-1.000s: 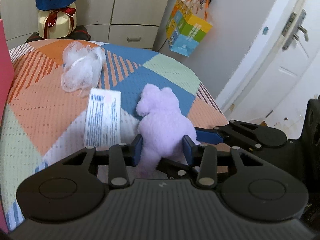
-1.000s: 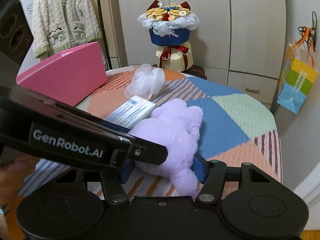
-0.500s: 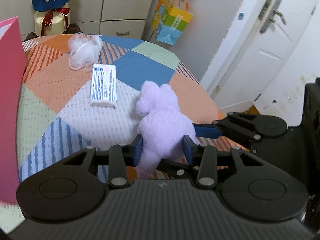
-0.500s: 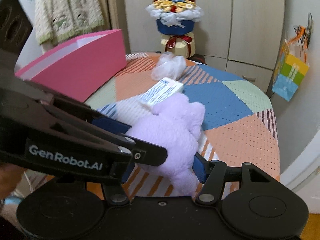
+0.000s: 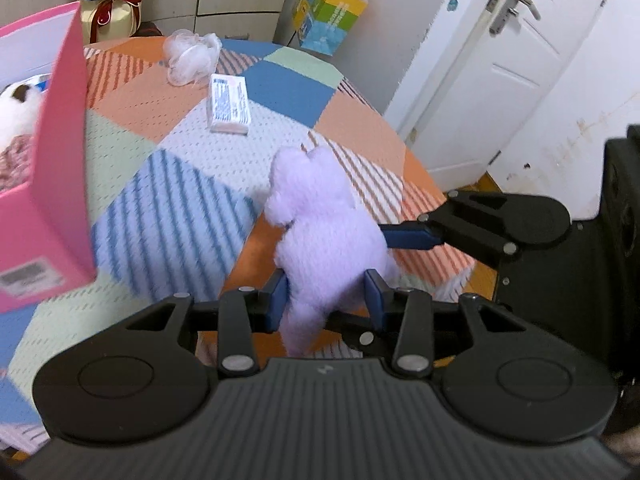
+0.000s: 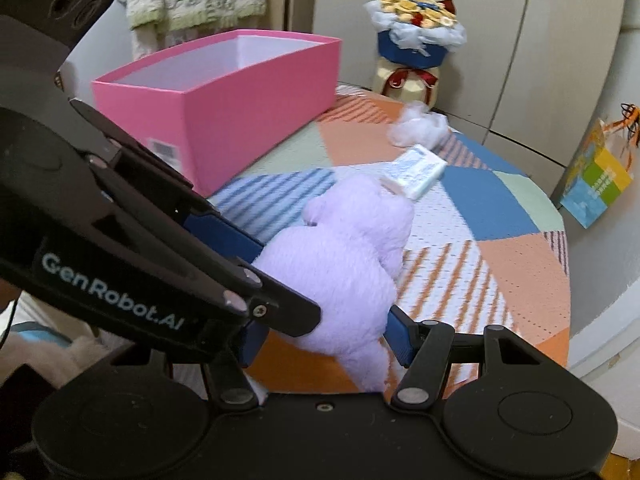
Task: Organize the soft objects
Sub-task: 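Lift the lavender plush and carry it over the pink box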
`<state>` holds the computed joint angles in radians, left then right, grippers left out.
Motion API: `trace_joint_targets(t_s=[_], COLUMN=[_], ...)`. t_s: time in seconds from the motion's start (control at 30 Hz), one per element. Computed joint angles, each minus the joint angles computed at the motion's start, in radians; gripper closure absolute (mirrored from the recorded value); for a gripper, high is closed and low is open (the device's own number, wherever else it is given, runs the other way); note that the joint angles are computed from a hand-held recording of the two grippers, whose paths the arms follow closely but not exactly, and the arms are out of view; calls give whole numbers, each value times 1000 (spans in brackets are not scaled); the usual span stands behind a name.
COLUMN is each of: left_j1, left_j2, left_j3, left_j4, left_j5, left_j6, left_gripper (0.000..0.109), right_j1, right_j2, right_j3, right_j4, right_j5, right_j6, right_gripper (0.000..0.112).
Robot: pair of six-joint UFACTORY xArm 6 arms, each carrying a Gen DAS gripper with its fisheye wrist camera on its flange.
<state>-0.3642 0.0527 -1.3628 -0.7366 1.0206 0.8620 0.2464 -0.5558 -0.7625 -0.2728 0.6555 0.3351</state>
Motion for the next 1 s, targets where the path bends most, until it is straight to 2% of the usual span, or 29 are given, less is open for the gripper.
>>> trace_joint_targets(t_s=[0.17,0.27,0.47,0.77,0.9,1.0], left_j1=[93,145,246,305,305,305], left_j2=[-75,-103,-108,-100,-46,31], left_j3=[30,27,-28,-106,-182,-277], left_j4=[-7,11,-4,-8,-22,-35], left_j5=[94,146,229,162,100,85], left_j6=[37,25,30,44,56,41], left_gripper=[70,71,70,70,70,69], right_j1=[92,136,179,187,167,145], right_j2=[-1,16,74,220,302,369], right_j3=[-52,-98,-181,-337,-416,-480], right_j4=[-14,28,108,170,195,198], right_j5=[57,72,40,-51,-106,-143], right_j6=[9,-45,-110,-205,-211,-204], right_gripper=[46,46,44,43,43,43])
